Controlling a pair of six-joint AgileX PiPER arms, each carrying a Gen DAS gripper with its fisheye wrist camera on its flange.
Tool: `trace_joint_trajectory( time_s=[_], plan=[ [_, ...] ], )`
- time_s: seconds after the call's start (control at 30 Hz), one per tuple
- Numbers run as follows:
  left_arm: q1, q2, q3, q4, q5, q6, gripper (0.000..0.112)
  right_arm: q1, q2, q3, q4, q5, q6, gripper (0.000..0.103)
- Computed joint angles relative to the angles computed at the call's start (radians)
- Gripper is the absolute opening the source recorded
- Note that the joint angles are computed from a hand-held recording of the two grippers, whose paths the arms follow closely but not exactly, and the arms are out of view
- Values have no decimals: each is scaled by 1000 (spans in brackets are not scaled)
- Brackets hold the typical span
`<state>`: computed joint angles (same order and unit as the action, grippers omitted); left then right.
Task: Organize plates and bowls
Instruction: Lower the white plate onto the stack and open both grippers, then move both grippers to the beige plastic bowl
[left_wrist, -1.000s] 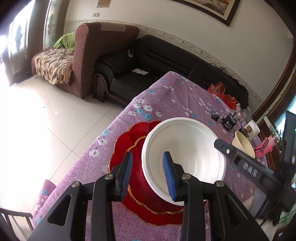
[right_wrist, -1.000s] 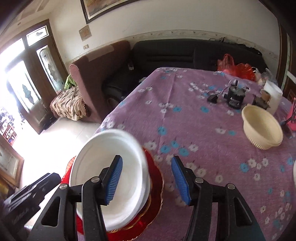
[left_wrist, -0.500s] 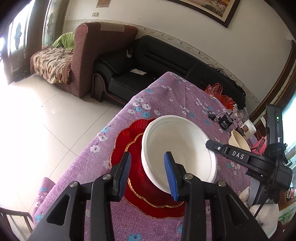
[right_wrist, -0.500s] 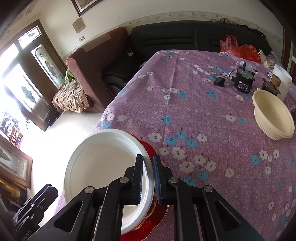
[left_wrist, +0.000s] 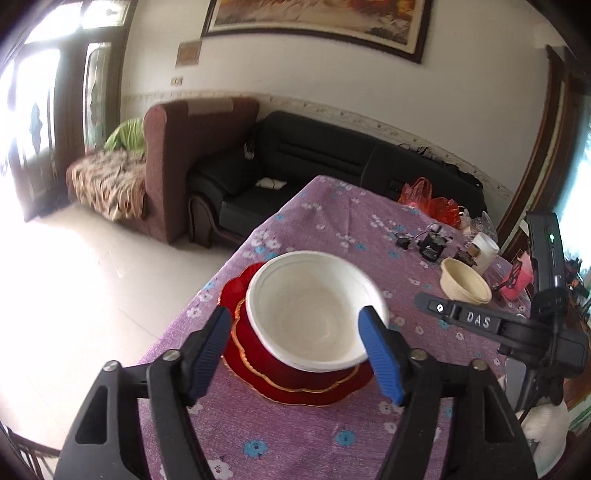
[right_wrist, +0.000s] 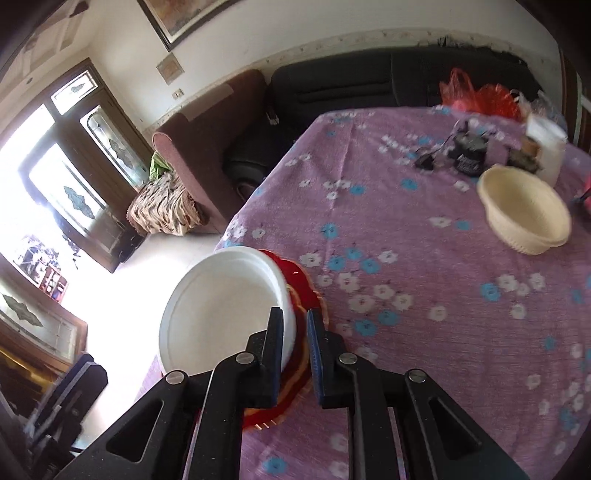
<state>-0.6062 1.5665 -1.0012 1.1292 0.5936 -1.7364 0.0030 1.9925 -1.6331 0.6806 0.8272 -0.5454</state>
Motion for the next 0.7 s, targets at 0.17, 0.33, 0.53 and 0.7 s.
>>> trace_joint_trajectory(
  time_s=[0.17,0.33,0.53,0.7],
  plan=[
    [-206,8,-70,96,221,-87,82,-149,-176,229,92,-56,-230,34],
    [-407,31,-157,204,446,-150,94,-402,-293,348,200,-2,-470,41],
    [-525,87,-373,194,490,54,95,-740,-270,233,251,142,-556,45],
    [-536,192,-671,97,521,350,95,-931,-177,-11,267,259,-495,49]
  ],
)
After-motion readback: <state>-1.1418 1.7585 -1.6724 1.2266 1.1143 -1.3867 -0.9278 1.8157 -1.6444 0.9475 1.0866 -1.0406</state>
